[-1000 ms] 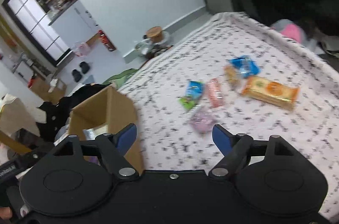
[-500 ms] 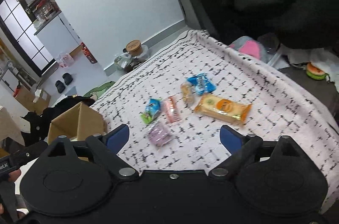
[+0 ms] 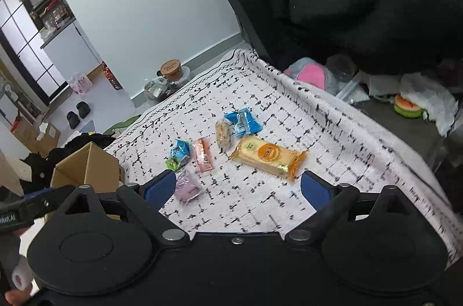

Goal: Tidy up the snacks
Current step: 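Move both open tools back over the remaining snacks on the bed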

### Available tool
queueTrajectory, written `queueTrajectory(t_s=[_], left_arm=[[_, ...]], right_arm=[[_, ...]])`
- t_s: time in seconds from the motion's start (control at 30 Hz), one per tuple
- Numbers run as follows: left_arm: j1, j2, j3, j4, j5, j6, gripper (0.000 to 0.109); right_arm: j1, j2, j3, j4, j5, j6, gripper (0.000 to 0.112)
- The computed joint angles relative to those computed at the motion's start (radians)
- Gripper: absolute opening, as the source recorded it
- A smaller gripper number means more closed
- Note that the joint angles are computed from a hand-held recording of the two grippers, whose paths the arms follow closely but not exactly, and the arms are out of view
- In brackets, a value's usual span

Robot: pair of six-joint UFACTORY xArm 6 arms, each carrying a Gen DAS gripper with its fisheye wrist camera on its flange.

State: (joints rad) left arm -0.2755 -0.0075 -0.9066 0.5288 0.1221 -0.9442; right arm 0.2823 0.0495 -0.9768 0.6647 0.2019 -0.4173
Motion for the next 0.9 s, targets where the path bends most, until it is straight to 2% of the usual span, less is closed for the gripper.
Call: queueTrajectory(t_s=[0.1, 0.27, 0.6, 0.9], left_arm=[[-0.014, 0.027, -0.030, -0.007, 0.004, 0.001, 0.103], [-0.027, 0.068, -0.082, 0.084, 0.008, -0.087, 0.103], [-0.056, 0.171, -0.185, 0.065, 0.051, -0.097, 0.103], [-0.078, 0.268, -0.270, -0.024, 0.082, -0.053, 0.102]], right_arm=[[-0.011, -0.001, -0.003, 0.011, 0.003, -0.024, 0.097], [-0.035, 0.006, -0.011, 0.007, 0.003, -0.045, 0.098], [-0.067, 0.038, -0.038, 0.037, 0.012, -0.144, 0.103], [-0.081, 0.093, -0.084, 0.090, 0.034, -0.249, 0.103]])
